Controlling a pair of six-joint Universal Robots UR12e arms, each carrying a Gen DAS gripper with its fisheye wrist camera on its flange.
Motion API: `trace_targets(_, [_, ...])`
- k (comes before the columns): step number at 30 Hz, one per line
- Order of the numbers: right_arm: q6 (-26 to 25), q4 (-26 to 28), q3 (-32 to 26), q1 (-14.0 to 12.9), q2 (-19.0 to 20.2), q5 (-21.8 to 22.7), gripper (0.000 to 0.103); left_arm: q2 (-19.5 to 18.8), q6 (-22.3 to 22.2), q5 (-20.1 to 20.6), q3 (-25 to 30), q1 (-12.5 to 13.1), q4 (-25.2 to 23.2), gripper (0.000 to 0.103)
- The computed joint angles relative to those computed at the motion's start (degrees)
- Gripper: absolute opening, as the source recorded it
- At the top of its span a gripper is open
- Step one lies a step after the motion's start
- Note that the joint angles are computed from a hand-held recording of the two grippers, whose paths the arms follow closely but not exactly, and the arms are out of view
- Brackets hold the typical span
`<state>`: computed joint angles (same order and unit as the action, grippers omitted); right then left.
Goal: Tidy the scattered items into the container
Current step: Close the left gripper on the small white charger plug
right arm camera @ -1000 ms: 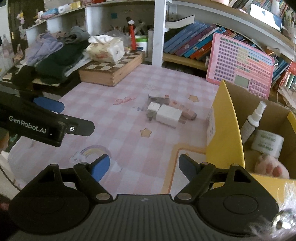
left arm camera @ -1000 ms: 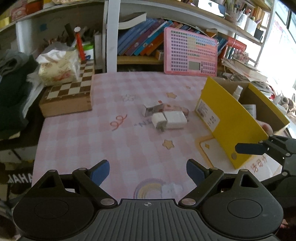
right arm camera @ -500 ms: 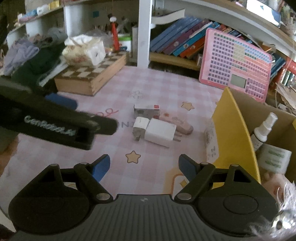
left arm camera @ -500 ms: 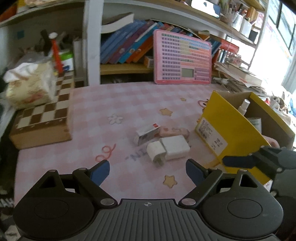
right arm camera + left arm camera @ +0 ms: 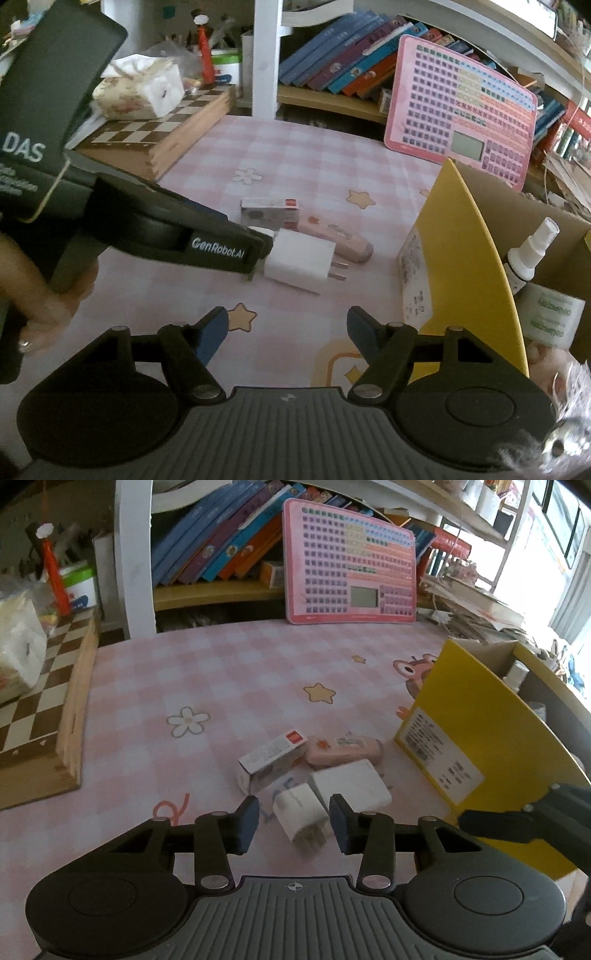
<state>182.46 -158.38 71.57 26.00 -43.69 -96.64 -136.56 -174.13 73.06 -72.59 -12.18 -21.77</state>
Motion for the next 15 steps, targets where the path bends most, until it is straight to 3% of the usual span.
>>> trace_targets(9, [0.6,1.1,-1.7,-0.3,1.0,-0.2,0.07,-1.5,-0.2,-3.4,1.2,0.4,1.4,0.043])
trace_targets(15, [0.6,1.0,-1.9,-0.5,1.2,0.1,0.07,-0.8,-0.7,-1.7,0.4,0.9,1.2,0.046])
